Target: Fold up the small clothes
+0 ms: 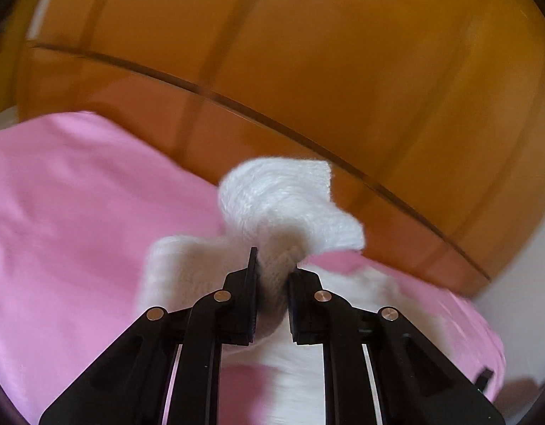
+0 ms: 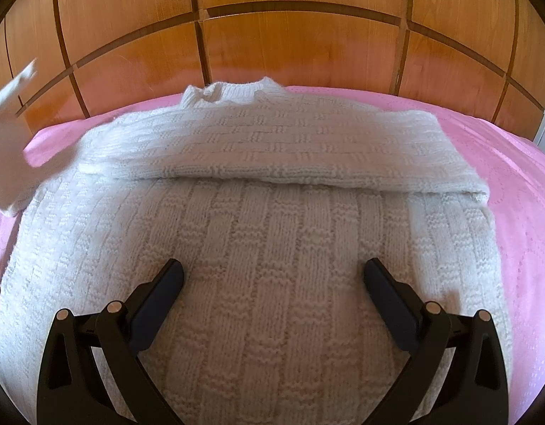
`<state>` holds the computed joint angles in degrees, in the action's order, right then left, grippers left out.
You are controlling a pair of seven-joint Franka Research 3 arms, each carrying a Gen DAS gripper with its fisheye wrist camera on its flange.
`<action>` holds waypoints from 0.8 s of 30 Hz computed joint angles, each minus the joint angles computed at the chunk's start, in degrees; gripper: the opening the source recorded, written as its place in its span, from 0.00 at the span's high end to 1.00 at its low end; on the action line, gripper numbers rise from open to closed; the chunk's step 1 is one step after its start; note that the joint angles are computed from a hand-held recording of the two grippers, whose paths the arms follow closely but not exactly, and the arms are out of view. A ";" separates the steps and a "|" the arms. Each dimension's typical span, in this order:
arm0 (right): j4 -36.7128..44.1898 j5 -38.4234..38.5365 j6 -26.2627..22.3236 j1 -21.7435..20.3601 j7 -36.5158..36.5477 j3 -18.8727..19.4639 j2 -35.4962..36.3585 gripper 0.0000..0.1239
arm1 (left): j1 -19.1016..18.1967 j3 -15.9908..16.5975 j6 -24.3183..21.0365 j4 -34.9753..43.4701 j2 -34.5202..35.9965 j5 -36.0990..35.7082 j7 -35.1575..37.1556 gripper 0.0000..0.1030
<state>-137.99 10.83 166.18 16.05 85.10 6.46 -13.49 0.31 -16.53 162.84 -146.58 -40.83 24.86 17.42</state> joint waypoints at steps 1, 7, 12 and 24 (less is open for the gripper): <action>-0.04 0.39 0.03 0.23 -0.26 -0.19 -0.03 0.18 | -0.77 -1.40 1.20 1.60 2.96 0.04 0.01 0.88; 0.12 3.50 -0.21 1.47 -2.81 -1.44 0.03 0.18 | -6.89 -2.66 1.15 8.50 18.36 -1.31 2.09 0.87; 1.40 6.60 -3.00 2.27 -5.19 -2.54 -0.26 0.18 | -11.17 -0.96 -1.07 9.45 21.20 -2.98 3.21 0.64; 16.68 40.24 -22.89 9.52 -18.36 -7.99 7.28 0.48 | -12.74 -4.63 -8.87 1.63 8.56 0.02 -6.38 0.41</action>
